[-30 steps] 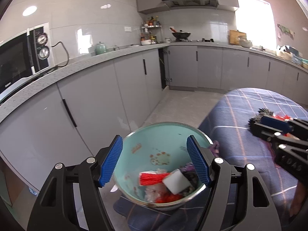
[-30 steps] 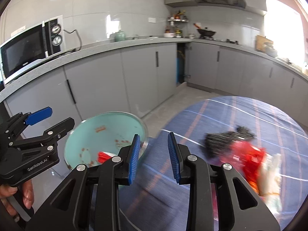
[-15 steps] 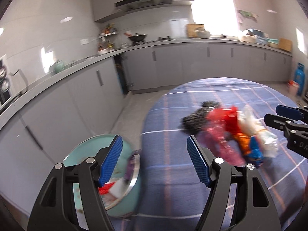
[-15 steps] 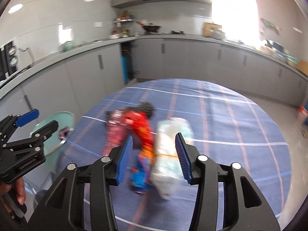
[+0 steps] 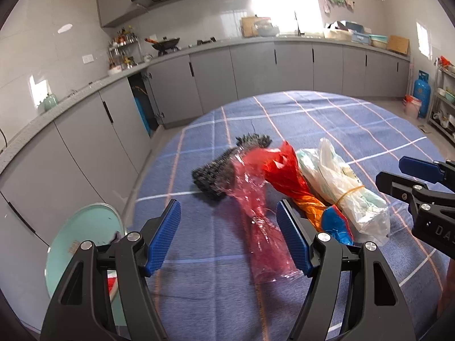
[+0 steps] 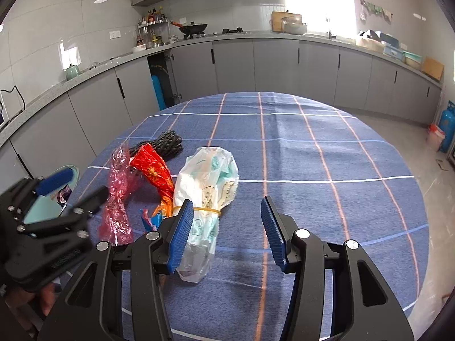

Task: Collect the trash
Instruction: 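Grasp the pink plastic bag with the left gripper while the right gripper grasps the white yellow-banded bag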

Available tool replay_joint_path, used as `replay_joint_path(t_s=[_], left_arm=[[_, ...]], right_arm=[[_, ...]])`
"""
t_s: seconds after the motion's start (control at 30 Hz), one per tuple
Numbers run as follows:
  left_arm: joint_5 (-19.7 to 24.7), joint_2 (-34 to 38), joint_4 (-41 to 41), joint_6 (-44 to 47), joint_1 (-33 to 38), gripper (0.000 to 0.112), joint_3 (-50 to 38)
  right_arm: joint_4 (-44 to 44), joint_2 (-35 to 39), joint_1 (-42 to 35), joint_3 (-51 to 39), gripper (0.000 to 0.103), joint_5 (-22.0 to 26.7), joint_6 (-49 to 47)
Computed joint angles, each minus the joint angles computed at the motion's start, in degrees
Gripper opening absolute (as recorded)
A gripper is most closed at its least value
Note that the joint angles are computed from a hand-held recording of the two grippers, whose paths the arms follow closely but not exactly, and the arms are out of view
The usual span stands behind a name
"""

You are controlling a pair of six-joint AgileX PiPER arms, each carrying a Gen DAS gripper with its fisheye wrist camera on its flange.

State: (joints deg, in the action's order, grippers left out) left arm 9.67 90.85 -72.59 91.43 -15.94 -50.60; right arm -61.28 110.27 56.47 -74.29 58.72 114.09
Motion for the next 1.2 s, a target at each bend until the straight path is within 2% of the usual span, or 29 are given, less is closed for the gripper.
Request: replay_joint_path(t_s=[0.1,0.23,0.3,0.4,0.47,0.57,0.63,0.73,0.87,1.03,1.2], left_arm=[[0.6,1.88,8.74,-9.37,-0.41,0.066,-1.57],[2.97,4.08,17.08,-17.82,-0.29,0.048,-3.48],[4.82,4.91,17.74,-18.26,-0.09,0.04,-4.03],[6.73,5.15,15.12,-14.58,0.0,0.021,-3.79],[6.96,4.74,12.37,-11.09,-0.2,0.017,-3.18],[8.32,4.36,8.29,-6.47,0.1,0.013,-2.75],[8.81,3.76,6.92,-5.07,0.38,0.012,-2.35],[9.49,2.09,3.45,-1.25,1.29,0.012,-1.3],[10.66,-0.13,0.93,1.53,2.63,0.011,-0.26],[11.11,-3.55,-2.86,5.54,4.37,0.011,1.76],[13.31,-6.14,-3.72,6.52,7.61,0.011,2.81]], right_arm=[[0.87,0.78,-0.89,-1.32,0.05,-1.63,-1.55],[3.38,2.55,-2.24,-4.11,0.05,-3.52,-5.57],[6.3,3.83,-3.29,-5.88,0.05,-4.46,-8.74],[8.64,3.94,-4.48,-5.87,0.049,-6.3,-9.88],[9.83,4.06,-4.79,-6.05,0.047,-6.82,-11.09],[10.45,2.95,-5.77,-3.89,0.039,-10.8,-10.16],[10.06,1.87,-5.94,-2.33,0.026,-13.2,-9.27],[8.73,0.97,-5.28,-1.1,0.017,-13.8,-7.3],[6.91,0.53,-3.7,-0.53,0.012,-11.71,-4.9],[4.83,0.05,-1.27,-1.18,0.009,-5.26,-3.49],[2.8,-1.11,-0.38,-0.77,0.008,-3.37,-2.05]])
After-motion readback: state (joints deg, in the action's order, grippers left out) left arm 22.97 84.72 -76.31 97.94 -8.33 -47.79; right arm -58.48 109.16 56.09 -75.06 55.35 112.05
